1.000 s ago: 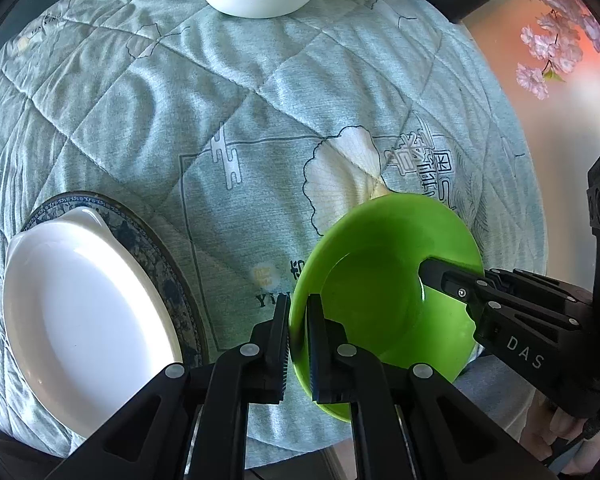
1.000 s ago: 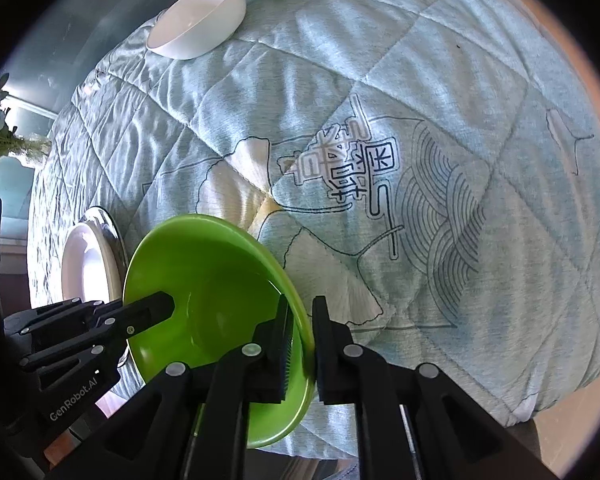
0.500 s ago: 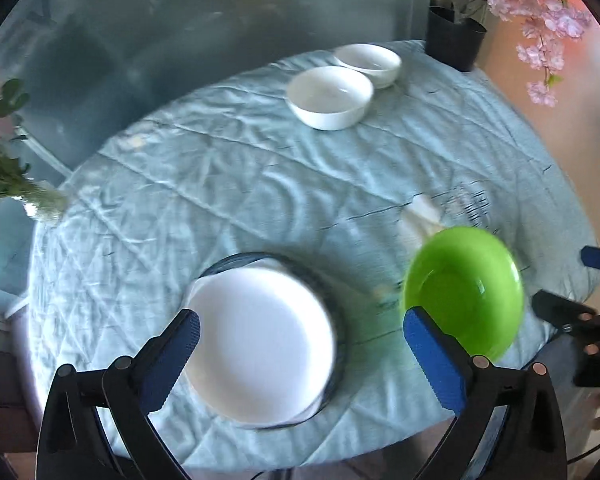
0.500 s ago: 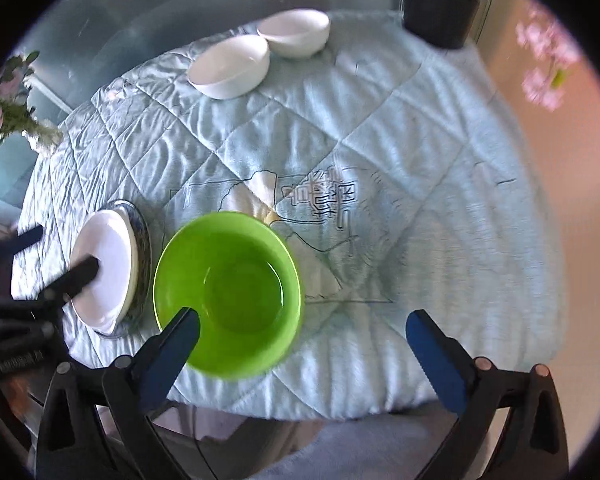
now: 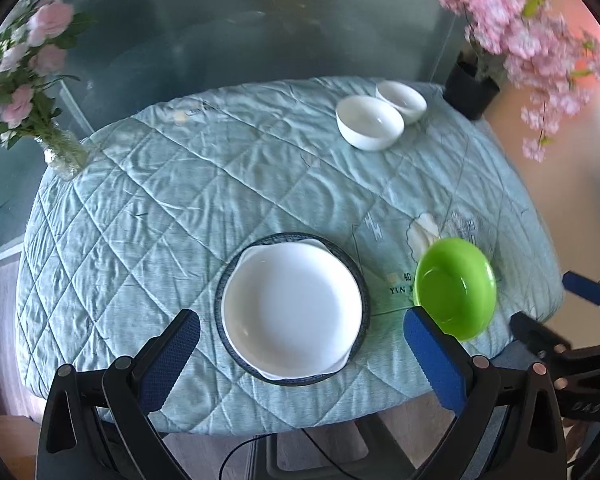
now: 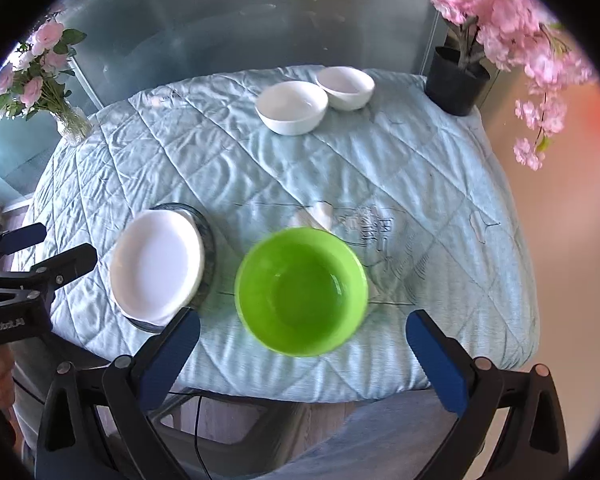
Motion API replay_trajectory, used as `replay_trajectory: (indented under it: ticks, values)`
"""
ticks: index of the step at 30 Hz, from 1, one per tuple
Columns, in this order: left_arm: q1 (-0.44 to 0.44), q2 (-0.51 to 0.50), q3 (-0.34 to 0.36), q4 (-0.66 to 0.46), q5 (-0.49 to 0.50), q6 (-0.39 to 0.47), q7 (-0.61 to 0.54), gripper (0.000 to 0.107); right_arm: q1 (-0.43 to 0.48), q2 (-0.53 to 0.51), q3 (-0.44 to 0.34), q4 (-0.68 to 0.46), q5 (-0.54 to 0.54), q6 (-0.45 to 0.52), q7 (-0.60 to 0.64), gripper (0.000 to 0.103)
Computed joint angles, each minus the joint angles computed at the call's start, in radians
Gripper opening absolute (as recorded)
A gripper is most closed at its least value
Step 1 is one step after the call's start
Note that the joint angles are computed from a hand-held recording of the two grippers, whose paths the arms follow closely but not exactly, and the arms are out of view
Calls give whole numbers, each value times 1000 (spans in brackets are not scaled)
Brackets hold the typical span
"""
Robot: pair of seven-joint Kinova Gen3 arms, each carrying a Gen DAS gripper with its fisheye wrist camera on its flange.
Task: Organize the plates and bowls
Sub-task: 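Open both grippers and release the green bowl, then move both grippers to the larger white bowl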
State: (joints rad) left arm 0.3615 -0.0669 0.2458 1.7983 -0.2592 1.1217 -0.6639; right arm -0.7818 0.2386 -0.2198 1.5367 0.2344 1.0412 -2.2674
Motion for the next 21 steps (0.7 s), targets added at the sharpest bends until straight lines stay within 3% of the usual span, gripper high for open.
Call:
replay_trajectory:
  ticks: [9,21]
  values:
    - [-39,-10,-22,-23,21,15,-72,102,-45,39,6,-78,24,57,-19,102]
    - [-120,168,-115,-219,114,-22,-375,102,19,136,51,-216,19,121,120,102]
